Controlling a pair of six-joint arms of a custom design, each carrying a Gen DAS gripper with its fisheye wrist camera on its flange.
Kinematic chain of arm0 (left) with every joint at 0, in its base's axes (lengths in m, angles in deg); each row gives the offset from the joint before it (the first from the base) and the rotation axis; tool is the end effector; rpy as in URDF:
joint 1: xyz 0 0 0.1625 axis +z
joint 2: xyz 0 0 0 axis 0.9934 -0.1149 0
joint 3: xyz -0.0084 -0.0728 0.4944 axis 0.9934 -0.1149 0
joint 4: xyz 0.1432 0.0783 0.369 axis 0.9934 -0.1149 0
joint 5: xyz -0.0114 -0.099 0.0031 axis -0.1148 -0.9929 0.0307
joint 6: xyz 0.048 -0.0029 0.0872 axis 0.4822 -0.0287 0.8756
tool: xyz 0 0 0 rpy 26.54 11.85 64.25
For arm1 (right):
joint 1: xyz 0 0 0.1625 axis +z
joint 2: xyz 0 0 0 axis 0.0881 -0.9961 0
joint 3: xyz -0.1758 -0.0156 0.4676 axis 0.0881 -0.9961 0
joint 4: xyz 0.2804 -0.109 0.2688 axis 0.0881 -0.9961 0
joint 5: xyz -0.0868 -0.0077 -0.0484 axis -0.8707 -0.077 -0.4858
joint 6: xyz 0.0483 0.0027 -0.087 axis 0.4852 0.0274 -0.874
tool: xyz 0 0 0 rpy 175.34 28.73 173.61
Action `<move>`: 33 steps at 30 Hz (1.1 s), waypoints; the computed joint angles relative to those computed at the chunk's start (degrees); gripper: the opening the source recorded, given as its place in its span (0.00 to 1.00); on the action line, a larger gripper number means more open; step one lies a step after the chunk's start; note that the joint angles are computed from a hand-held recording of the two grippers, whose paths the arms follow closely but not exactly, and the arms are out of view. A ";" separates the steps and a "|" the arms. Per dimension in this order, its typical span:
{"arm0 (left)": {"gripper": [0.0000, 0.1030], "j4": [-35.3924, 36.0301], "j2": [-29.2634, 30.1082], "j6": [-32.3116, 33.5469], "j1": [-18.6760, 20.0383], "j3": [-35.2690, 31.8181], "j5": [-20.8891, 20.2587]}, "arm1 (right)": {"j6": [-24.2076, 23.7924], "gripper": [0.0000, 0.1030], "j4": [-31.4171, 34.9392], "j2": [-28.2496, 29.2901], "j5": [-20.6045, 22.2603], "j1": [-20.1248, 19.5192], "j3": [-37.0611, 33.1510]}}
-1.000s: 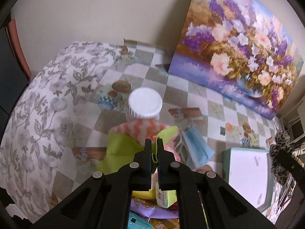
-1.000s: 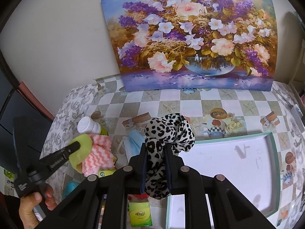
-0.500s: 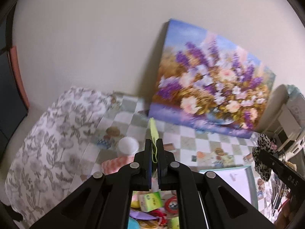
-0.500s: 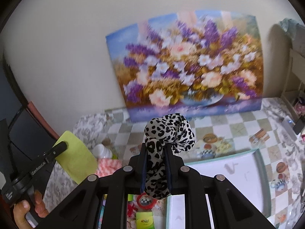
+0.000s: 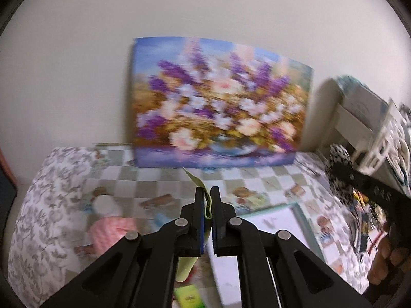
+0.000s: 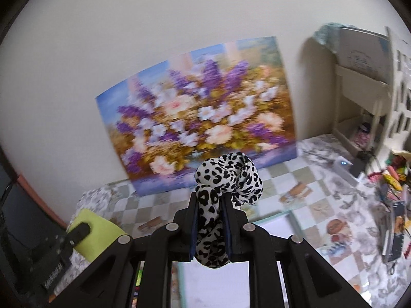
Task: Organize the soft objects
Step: 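Lower the green cloth into the tray while the right tool drops the scrunchie there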
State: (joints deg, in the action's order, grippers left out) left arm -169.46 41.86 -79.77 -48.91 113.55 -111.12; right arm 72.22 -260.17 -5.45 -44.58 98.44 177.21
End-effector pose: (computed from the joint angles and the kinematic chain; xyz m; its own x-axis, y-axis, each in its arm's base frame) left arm -0.4985 -0.5820 0.1394 -0.7219 0.4149 -0.5537 0.6647 0.6383 -0.3883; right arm 0.1910 -0.5192 0.4664 -0.8180 0.3385 0.4651 -0.2315 0.5465 -0.8048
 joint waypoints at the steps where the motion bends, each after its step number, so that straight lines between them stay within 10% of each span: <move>1: 0.04 0.25 0.60 0.49 -0.33 -0.41 -0.58 | -0.17 0.17 -0.30 -0.47 -0.84 -0.23 0.10; 10: 0.04 5.09 5.85 1.10 -1.99 -4.04 -5.82 | -0.02 0.17 0.23 -3.85 -2.43 -3.15 1.39; 33: 0.04 24.90 15.31 -9.64 3.72 -10.85 -8.49 | 16.82 0.20 27.48 0.60 3.52 -19.00 0.41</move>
State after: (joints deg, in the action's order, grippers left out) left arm -144.56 57.17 -89.40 -45.19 102.71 -119.61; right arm 89.03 -232.69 -4.85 -41.06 79.44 177.61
